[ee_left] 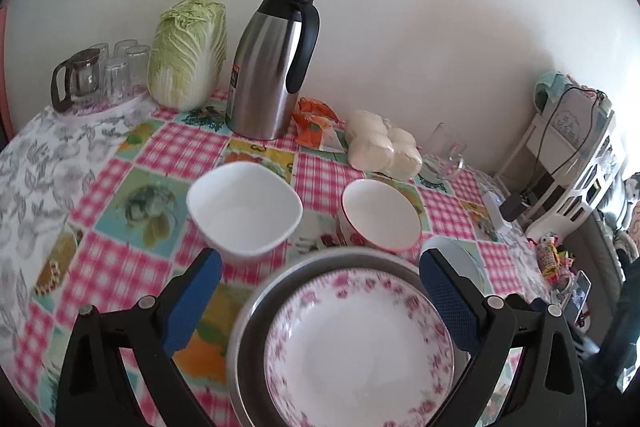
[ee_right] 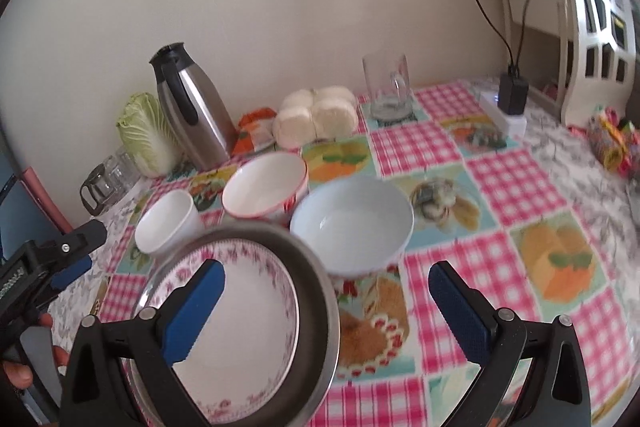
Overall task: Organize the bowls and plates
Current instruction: 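Move the right tool to the red-rimmed white bowl rim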
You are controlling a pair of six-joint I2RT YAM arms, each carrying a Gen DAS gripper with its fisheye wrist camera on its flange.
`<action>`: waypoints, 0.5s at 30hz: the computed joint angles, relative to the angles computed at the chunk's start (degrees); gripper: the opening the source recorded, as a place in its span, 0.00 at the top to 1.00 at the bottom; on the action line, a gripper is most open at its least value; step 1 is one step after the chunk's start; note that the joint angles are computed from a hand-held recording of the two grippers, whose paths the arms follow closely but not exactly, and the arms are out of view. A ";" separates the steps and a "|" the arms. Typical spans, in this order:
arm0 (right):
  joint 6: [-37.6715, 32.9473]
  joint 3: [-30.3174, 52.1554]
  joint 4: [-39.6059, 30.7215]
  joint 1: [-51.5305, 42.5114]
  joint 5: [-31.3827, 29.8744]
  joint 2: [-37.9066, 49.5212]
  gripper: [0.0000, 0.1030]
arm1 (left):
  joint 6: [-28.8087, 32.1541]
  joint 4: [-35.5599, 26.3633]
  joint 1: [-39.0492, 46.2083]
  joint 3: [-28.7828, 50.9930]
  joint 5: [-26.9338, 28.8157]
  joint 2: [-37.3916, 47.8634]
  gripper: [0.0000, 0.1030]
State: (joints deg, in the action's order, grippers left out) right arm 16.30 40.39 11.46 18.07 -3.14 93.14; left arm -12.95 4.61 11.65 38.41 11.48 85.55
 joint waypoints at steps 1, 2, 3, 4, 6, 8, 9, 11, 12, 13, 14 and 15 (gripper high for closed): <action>-0.81 1.46 -0.66 0.02 0.20 0.23 0.00 | 0.58 -1.08 0.03 1.86 -0.32 1.01 0.04; -1.40 2.63 -1.35 -0.04 0.23 0.45 0.00 | 1.13 -2.05 -0.03 3.68 -0.85 1.85 0.04; -2.05 4.03 -1.97 -0.06 0.34 0.73 0.00 | 1.62 -2.89 0.13 5.20 -1.02 2.57 0.04; -2.70 5.59 -2.75 -0.03 0.63 1.12 0.00 | 2.17 -4.01 0.16 7.13 -1.19 3.37 0.04; -3.99 9.01 -4.55 -0.11 0.86 2.19 0.00 | 3.31 -6.36 0.33 10.84 -1.43 4.68 0.04; -5.29 13.16 -7.32 -0.29 0.76 3.81 0.00 | 4.54 -10.41 0.98 16.04 -0.74 7.00 0.04; -5.94 16.28 -9.58 -0.59 -0.04 5.14 0.00 | 5.07 -13.33 1.40 19.46 -0.12 8.78 0.04; -6.59 21.70 -13.45 -1.10 -1.55 7.67 0.00 | 5.85 -18.88 1.75 25.86 -0.38 12.41 0.04; -6.82 25.16 -15.89 -1.27 -2.09 9.33 0.00 | 6.24 -20.62 1.73 28.01 -0.68 13.73 0.04; -7.17 28.42 -18.17 -1.43 -2.78 11.01 0.00 | 6.74 -22.42 1.78 30.41 -0.58 15.29 0.04; -7.39 31.09 -20.09 -1.53 -3.25 12.45 0.00 | 7.45 -25.23 1.78 33.92 -0.81 17.57 0.04; -7.48 33.50 -21.79 -1.55 -3.39 13.79 0.00 | 7.98 -27.28 1.62 36.51 -1.56 19.23 0.04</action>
